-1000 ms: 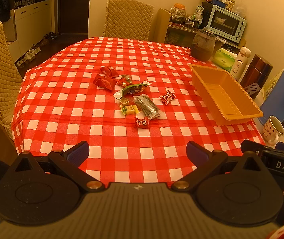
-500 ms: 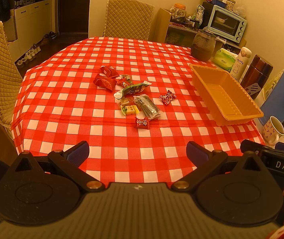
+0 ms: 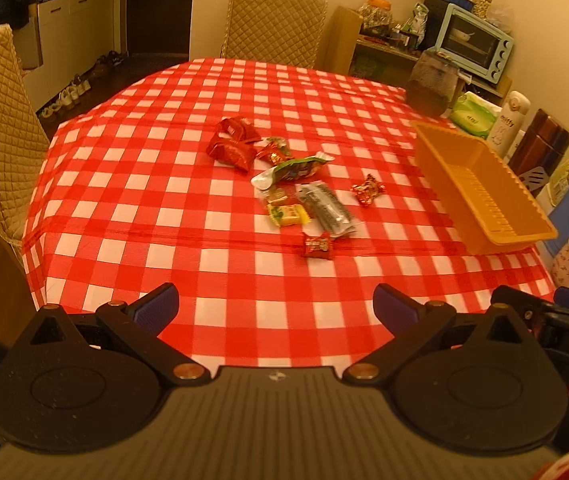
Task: Organize snacks
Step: 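Grasp the red wrapped candy with the left tool while the right tool grasps the clear dark-stick packet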
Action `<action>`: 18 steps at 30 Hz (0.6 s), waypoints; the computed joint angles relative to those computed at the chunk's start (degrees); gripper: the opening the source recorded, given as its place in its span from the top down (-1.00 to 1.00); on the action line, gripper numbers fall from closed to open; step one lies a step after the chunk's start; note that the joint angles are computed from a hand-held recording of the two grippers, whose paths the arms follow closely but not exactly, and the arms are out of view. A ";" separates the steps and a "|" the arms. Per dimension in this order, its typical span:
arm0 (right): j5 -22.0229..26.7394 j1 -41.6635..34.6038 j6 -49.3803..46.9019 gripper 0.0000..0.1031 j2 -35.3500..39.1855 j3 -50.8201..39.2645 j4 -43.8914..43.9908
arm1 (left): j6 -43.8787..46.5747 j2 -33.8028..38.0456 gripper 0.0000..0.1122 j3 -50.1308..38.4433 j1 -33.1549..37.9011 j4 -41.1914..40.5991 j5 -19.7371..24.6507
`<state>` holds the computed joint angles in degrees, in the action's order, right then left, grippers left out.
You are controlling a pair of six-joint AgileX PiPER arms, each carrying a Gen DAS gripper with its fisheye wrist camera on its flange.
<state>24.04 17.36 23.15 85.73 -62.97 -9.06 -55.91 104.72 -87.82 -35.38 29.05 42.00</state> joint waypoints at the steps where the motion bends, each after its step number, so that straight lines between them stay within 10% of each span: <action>1: -0.70 -0.12 -1.18 -0.98 0.98 -0.31 1.06 | 0.92 0.55 -0.83 0.15 0.99 -0.77 -0.92; 8: -5.19 -0.63 -11.32 -0.95 8.96 -4.30 9.14 | 10.71 6.29 -0.73 -3.33 6.91 -5.87 -5.07; 18: -3.74 -1.23 -26.39 -0.40 24.64 -19.99 18.51 | 39.76 15.95 -0.44 -12.03 13.62 -25.24 -10.87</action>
